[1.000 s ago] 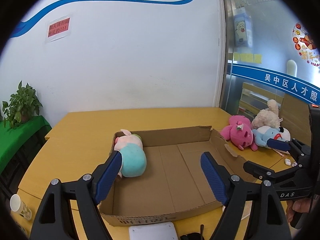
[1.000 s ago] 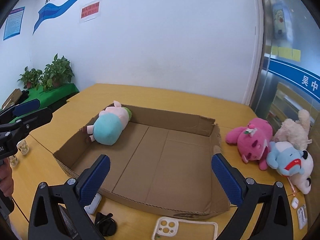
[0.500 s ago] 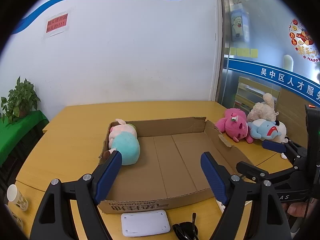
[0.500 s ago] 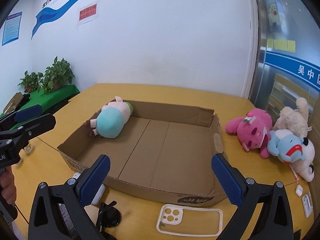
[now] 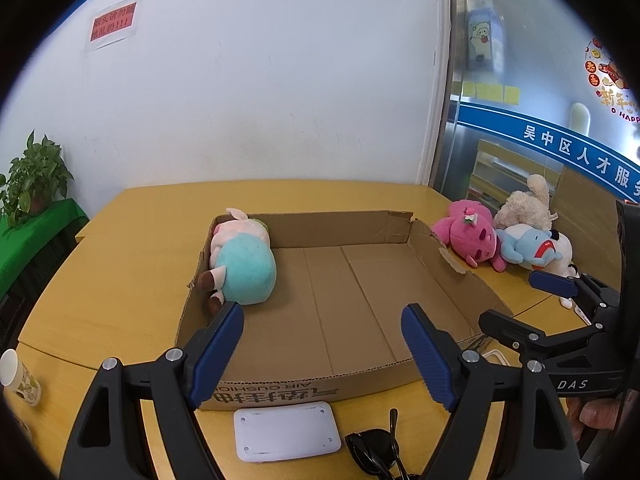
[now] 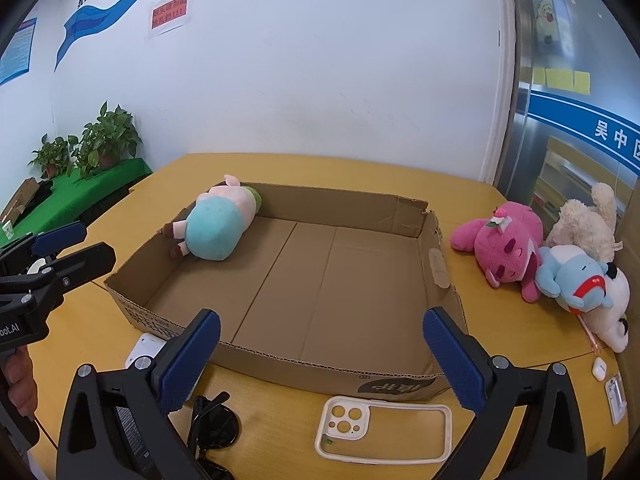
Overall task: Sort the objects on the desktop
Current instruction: 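Move both grippers back toward the black product box on the table, then close both grippers on the black UGREEN box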
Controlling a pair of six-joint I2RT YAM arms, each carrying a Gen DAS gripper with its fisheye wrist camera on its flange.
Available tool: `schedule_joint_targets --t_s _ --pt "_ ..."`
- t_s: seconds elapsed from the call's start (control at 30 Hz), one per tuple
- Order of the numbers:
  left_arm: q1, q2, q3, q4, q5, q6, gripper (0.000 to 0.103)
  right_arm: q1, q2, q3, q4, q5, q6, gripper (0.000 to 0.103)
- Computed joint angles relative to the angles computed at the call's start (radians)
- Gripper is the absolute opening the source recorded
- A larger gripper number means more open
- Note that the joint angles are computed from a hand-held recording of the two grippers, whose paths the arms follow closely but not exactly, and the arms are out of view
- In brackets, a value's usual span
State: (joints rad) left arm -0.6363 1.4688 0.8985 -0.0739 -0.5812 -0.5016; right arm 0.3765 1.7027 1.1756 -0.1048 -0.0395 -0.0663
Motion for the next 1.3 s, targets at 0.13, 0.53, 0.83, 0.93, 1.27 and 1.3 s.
schedule_joint_targets --t_s 0.13,0.53,0.83,0.93,1.27,1.3 --pt "-0.015 0.008 0.002 -0.020 0.004 -0.034 0.081 -0.008 -0.007 -0.018 0.003 -0.013 -0.006 0.103" --pt "-0.005 -0.096 -0.153 -0.067 0.106 -0.098 0.081 0.004 -0.074 -0.213 -0.020 -0.287 -0.112 0.103" --pt "0.117 -0.122 -0.375 0.047 0.403 -0.112 0.080 0.171 -0.002 -0.329 -0.020 -0.529 -0.161 0.102" --pt "0.127 -0.086 -0.419 0.101 0.449 -0.143 0.080 0.215 0.050 -0.326 0.013 -0.546 -0.148 0.102" --pt "0.128 -0.027 -0.490 0.268 0.592 -0.284 0.058 0.267 0.122 -0.338 0.044 -0.465 -0.223 0.101" --pt "0.106 -0.017 -0.474 0.256 0.580 -0.288 0.058 0.255 0.114 -0.346 0.045 -0.461 -0.236 0.103"
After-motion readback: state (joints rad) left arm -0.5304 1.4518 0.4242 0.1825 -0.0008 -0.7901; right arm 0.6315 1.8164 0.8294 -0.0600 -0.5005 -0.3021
